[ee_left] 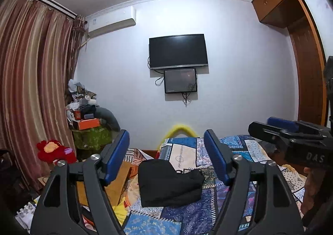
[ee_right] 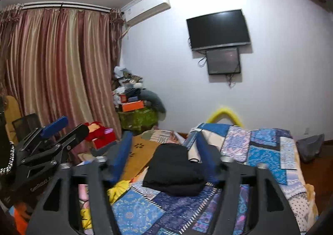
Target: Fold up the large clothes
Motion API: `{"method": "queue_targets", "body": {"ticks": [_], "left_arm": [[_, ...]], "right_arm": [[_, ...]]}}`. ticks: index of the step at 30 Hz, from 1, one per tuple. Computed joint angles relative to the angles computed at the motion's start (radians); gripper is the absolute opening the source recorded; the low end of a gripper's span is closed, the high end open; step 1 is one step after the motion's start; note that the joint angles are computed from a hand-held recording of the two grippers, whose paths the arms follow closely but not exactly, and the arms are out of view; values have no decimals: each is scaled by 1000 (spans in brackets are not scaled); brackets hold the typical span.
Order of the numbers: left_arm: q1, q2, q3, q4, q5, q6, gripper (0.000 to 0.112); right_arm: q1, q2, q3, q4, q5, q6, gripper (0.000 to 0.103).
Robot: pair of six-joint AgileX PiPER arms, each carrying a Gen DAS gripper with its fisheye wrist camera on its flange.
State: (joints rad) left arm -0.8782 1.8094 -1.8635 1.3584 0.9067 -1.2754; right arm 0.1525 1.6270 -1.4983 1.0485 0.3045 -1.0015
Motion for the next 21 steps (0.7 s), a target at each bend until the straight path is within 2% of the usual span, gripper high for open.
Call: {"method": "queue_targets", "body": {"ticks": [1,2,5,7,11,18,21], "left_arm": [[-5,-1,6,3,8,-16,90],[-10,-5,17,14,17,-43,97],[-27,-13,38,29,49,-81,98],[-31,-9,38,30,63,-89,98],[-30,-21,59,28,56,-119,98],[-45,-38,88,46,76,-158,99],[-47,-40,94,48,81,-167,99]], "right_arm": [[9,-13,19,8,-32,-16,84],[18,-24,32,5,-57,-24,86],[38,-48,55,-68,-106,21,92],[47,-53,62,-91,-125,38,102],[59,-62,79,-92,-155,30,103],[59,-50,60,-178,-144,118,103],[59,-56,79,-115,-146,58,103]]}}
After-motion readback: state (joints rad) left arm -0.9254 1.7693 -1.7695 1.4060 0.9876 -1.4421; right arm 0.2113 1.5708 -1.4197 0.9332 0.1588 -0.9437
